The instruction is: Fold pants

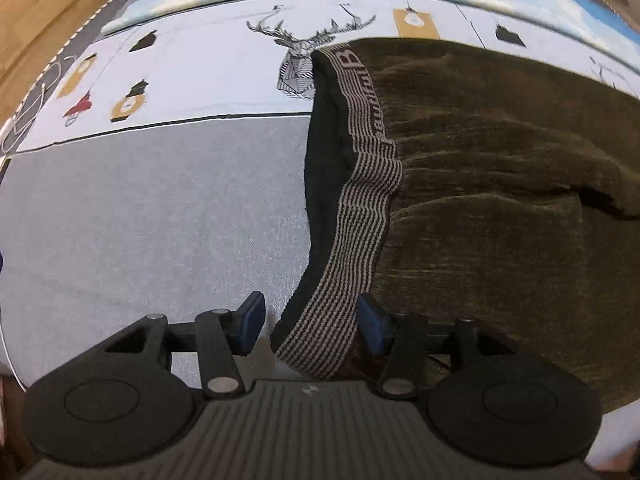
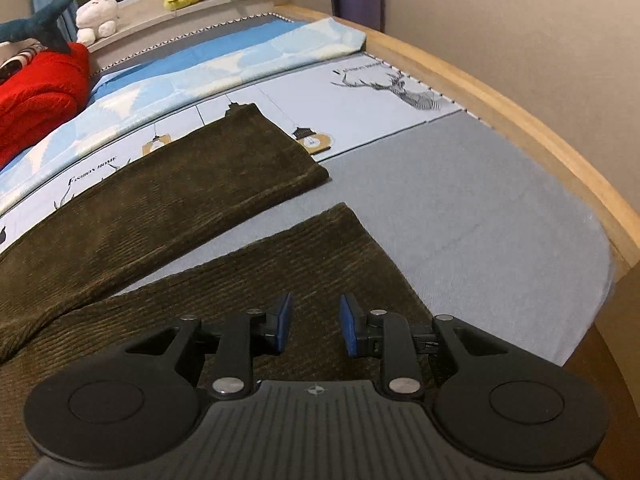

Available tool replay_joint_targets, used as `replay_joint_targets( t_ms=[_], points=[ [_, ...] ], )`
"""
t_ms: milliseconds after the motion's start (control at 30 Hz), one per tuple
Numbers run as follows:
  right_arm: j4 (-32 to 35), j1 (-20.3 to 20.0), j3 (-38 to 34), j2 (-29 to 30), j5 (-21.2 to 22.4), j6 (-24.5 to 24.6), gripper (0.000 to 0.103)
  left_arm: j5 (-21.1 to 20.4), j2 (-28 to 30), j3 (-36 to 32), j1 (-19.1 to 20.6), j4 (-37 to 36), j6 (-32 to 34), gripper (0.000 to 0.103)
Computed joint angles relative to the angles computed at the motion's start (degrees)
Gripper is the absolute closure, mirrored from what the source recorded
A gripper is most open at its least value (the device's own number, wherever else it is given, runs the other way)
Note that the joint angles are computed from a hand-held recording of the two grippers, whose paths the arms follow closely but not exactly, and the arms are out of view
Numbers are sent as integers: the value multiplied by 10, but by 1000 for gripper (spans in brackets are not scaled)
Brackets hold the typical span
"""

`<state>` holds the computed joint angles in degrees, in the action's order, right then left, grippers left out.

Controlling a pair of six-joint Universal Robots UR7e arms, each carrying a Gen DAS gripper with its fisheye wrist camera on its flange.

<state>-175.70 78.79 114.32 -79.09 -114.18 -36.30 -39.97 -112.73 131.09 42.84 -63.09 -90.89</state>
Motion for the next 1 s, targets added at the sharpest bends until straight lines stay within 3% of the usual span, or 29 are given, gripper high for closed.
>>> replay_joint_targets(
  t_ms=[100,300,367,400,500,700,800,900,967,1000],
  points=[
    [-14,4,5,2,-5,-25,75,-4,4,1,11,-11,23,48],
    [-30,10,6,5,-14,-54,75,3,13,7,34,-52,86,65],
    [-28,11,4,5,-13,-44,75,5,13,9,31,-44,88,75],
    [-26,12,3,5,-12,-39,75,6,17,6,29,-23,77,88],
    [-27,15,3,8,-12,-38,75,1,2,6,23,-9,68,94],
    [-30,27,3,19,-22,-51,75,2,19,-3,6,34,48,91],
    [-35,33,7,18,-17,-46,75,38,1,4,-38,49,33,91],
    [-46,39,12,17,-11,-48,75,43,-32,33,-56,-48,127,89],
    [-54,43,16,17,-7,-51,75,0,-23,47,-29,-132,224,74],
    [-57,45,17,17,-4,-52,75,-35,5,42,-2,-141,252,61]
  ],
)
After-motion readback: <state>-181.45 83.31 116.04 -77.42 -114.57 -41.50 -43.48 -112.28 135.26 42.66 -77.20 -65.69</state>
